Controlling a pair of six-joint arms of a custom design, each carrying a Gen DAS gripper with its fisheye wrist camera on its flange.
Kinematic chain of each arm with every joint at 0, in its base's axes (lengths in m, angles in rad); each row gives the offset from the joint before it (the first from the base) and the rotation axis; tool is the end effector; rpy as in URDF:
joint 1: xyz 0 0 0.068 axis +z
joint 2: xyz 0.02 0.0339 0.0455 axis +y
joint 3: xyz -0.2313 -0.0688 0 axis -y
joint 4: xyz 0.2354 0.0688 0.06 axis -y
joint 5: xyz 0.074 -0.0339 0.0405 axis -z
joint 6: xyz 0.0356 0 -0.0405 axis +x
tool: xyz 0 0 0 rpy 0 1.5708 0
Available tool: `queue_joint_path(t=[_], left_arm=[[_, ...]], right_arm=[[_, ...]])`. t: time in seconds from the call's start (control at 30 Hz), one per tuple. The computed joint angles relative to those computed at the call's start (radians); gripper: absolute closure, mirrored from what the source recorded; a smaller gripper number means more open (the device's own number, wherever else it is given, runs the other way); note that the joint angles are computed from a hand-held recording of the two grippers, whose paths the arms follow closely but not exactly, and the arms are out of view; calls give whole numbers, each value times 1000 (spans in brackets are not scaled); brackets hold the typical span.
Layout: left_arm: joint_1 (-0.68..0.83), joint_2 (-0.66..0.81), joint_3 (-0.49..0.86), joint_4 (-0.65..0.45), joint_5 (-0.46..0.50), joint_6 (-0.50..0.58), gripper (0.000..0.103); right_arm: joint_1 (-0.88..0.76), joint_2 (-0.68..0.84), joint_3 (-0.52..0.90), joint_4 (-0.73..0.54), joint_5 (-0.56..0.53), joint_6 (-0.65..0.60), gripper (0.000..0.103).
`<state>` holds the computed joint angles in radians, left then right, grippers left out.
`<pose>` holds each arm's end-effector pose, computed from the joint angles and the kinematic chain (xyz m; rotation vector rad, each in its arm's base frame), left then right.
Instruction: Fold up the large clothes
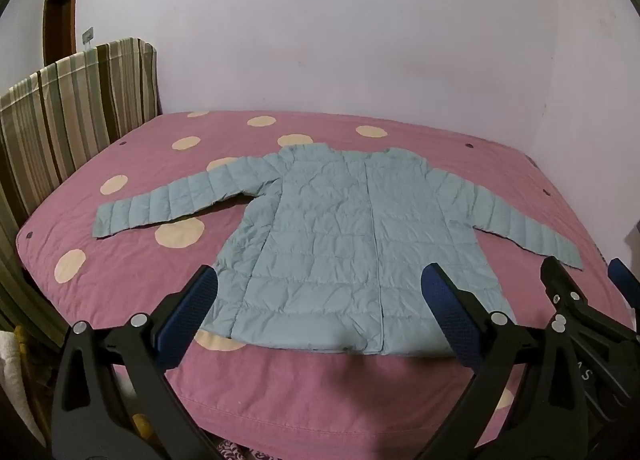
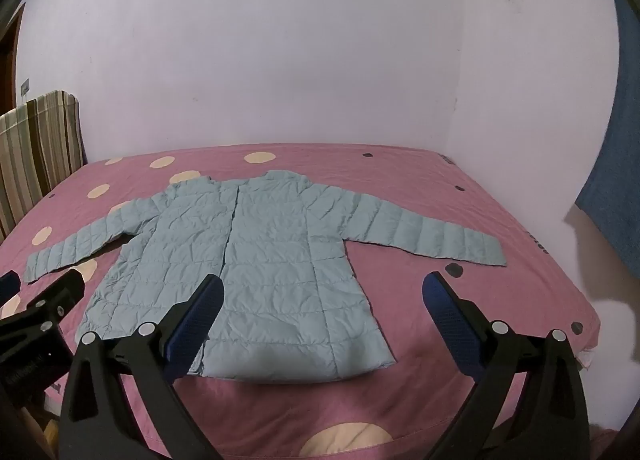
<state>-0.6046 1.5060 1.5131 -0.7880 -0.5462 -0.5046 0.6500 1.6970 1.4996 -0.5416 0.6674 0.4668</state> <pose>0.2690 -0.1634 0.3325 -0.1467 2.2116 0.0409 0.3056 0.2046 0.2870 0.1285 2.1270 -0.1264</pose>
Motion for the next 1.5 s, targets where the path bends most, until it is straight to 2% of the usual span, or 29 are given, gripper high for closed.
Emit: queue_joint_path(t=[0.83,0.93,1.5], left_arm=[[1,5,-4,2,1,-6,2],[-9,1,-51,38,-5,-17,2],[-11,-13,-83,52,-3,-22,2]], right_arm=[[-3,-4,-8,4,-4,-2,4],[-2,-3,-6,1,-2,-1,4],[-1,0,-3,0,-2,-1,4]])
